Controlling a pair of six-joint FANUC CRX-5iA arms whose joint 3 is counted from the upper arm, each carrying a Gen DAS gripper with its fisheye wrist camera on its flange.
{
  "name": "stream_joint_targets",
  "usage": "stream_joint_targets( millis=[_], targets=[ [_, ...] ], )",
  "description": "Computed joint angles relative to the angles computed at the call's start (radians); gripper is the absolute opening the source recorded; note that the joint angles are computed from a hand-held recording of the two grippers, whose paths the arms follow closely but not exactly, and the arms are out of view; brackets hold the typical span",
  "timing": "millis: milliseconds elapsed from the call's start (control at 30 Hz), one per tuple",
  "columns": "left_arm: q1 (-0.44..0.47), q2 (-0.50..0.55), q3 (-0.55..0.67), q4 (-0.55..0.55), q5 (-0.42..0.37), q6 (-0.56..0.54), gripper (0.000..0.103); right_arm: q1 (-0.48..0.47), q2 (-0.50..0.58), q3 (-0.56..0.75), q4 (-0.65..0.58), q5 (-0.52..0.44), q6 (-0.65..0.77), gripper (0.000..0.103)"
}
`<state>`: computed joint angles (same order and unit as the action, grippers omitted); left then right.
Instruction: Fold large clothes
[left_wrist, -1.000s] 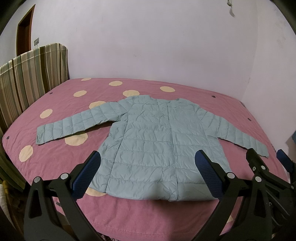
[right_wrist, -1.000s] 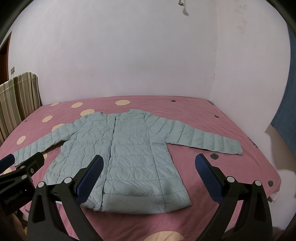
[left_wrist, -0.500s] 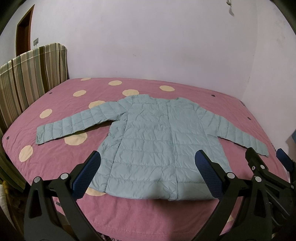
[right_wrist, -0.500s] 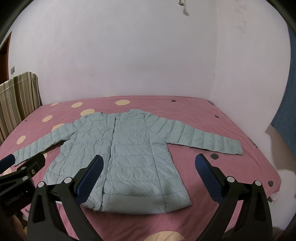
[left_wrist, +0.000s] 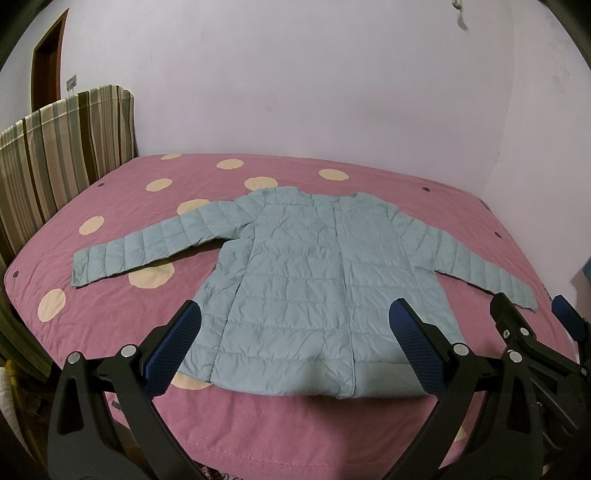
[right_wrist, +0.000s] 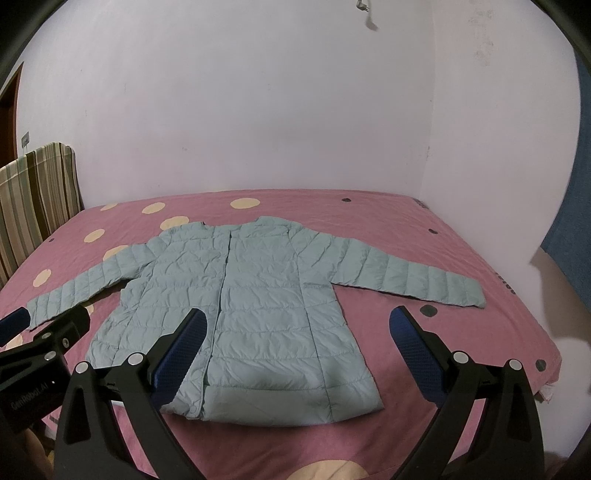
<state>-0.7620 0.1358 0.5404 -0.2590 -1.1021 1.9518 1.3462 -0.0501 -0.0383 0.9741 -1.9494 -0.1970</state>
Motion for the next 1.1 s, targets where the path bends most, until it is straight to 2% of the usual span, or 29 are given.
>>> stream_joint_targets(
  millis=[500, 633, 900, 1100],
  targets=[
    [0.002, -0.01, -0.03, 0.001, 0.01, 0.006, 0.101, 0.004, -0.02, -0.036, -0.011, 0.007, -0.02, 0.098],
    [0.014, 0.006, -0.031, 0.016, 0.008, 0.004, 0.101, -0.001, -0.011, -0.012, -0.013, 0.005, -0.012, 0.098],
    [0.051, 0.062, 0.0, 0.029, -0.014, 0.007, 0.101, -0.052, -0.046, -0.098, -0.055, 0.096, -0.061, 0.098],
    [0.108, 0.145, 0.063, 0.008, -0.048, 0.065, 0.101, -0.107, -0.116, -0.189, -0.055, 0.185, -0.104, 0.098]
  ],
)
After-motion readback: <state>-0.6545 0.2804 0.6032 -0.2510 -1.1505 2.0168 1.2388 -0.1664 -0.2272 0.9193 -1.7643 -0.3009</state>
